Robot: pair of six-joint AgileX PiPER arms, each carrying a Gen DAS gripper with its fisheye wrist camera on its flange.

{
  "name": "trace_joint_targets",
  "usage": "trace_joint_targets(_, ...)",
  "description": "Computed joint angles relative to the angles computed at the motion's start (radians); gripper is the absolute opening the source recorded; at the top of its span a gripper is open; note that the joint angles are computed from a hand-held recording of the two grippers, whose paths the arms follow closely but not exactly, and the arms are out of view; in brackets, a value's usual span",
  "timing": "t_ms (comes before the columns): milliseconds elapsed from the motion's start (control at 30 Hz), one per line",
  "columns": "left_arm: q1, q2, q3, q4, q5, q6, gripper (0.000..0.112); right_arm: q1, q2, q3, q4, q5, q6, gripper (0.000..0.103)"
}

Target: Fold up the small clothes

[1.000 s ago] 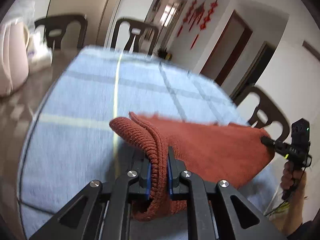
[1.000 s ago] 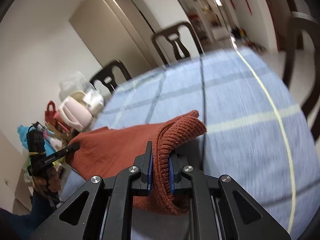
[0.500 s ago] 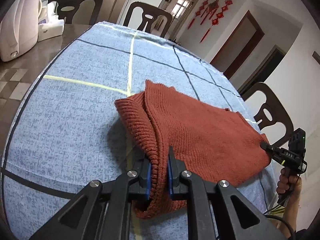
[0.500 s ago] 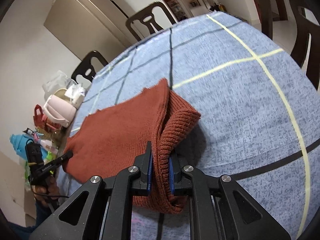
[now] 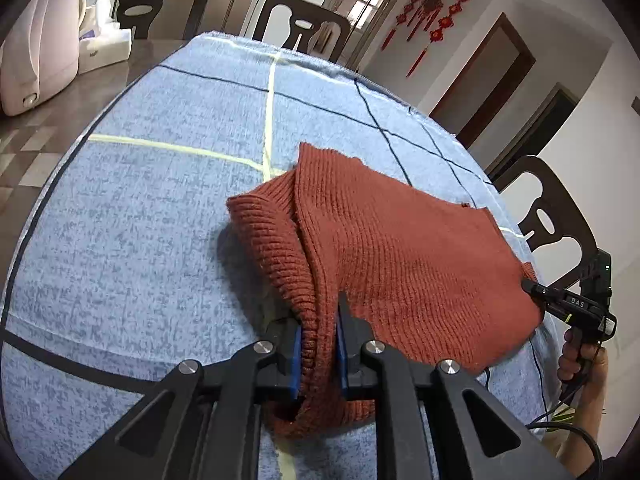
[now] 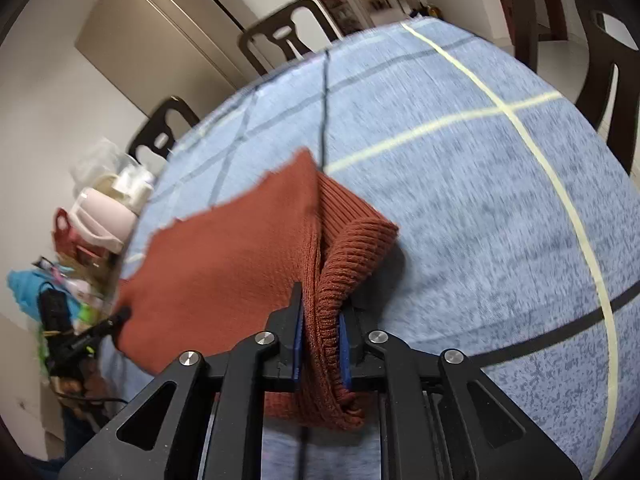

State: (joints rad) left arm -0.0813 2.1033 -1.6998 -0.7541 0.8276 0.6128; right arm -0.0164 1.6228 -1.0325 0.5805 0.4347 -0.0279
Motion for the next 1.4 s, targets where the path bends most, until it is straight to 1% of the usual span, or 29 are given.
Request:
trace_joint_targets(33,0.001,-0.006,0.006,-0.001,-0.001,0.003,0.017,0.008,-0.013,0.005,-0.042,-0.005,0.04,0.023)
trace_joint_targets(67,0.002,-0.015,0.014,0.001,-0.006,0.004,0.019,0.021,-0.032,0.009,-0.124,-0.009,0.113,0.026)
trace_joint_targets(233,0.01,-0.075,0.06,0.017,-0.051,0.006,0.02,0.103,-0.123,0.012,-0.542,-0.011,0.489,0.026)
trace_joint_targets(267,0.005,-0.091,0.07,0.036,-0.08,-0.009,0.02,0.114,-0.129,0.009,-0.585,-0.012,0.527,0.026)
trace_joint_targets(333,-0.022,-0.132,0.105,0.122,-0.186,-0.072,0.02,0.142,-0.127,-0.005,-0.677,-0.013,0.613,0.026)
trace_joint_targets(367,-0.034,-0.144,0.113,0.15,-0.223,-0.094,0.02,0.155,-0.114,-0.017,-0.71,-0.015,0.641,0.026)
trace_joint_targets(400,-0.04,-0.145,0.106,0.149,-0.23,-0.098,0.02,0.165,-0.093,-0.032,-0.724,-0.019,0.647,0.026)
trace_joint_targets(500,-0.071,-0.114,0.053,0.141,-0.195,-0.095,0.02,0.187,-0.008,-0.091,-0.744,-0.001,0.655,0.026)
trace_joint_targets(567,-0.101,-0.088,0.023,0.159,-0.19,-0.092,0.02,0.214,0.032,-0.114,-0.832,0.008,0.726,0.026)
trace_joint_targets(633,-0.122,-0.038,-0.033,0.194,-0.159,-0.127,0.02,0.233,0.064,-0.129,-0.925,0.034,0.799,0.025)
trace_joint_targets(667,-0.134,-0.001,-0.078,0.247,-0.132,-0.185,0.02,0.235,0.076,-0.127,-0.944,0.037,0.814,0.025)
trace_joint_targets(700,-0.145,0.024,-0.098,0.3,-0.126,-0.228,0.02,0.233,0.069,-0.109,-0.958,0.013,0.829,0.025)
trace_joint_targets(767,-0.151,0.005,-0.05,0.307,-0.187,-0.211,0.02,0.23,0.059,-0.099,-0.949,0.01,0.825,0.025)
trace_joint_targets(900,-0.158,0.001,-0.062,0.339,-0.169,-0.238,0.02,0.231,0.046,-0.111,-0.959,0.034,0.842,0.025)
trace_joint_targets(967,-0.167,0.002,-0.076,0.361,-0.166,-0.257,0.02,0.234,0.048,-0.132,-0.962,0.03,0.843,0.025)
trace_joint_targets(1033,-0.174,0.018,-0.105,0.376,-0.159,-0.276,0.02,0.235,0.065,-0.166,-0.934,0.018,0.811,0.025)
trace_joint_targets(1100,-0.181,0.03,-0.123,0.406,-0.163,-0.306,0.02,0.238,0.098,-0.21,-0.926,0.032,0.795,0.025)
trace_joint_targets(1233,-0.175,0.052,-0.132,0.398,-0.173,-0.294,0.021,0.224,0.185,-0.279,-0.87,0.074,0.721,0.025)
trace_joint_targets(1267,-0.172,0.05,-0.127,0.384,-0.176,-0.284,0.021,0.223,0.178,-0.256,-0.88,0.04,0.729,0.025)
trace_joint_targets(1400,-0.176,0.039,-0.099,0.385,-0.204,-0.275,0.022,0.223,0.171,-0.249,-0.874,0.039,0.719,0.025)
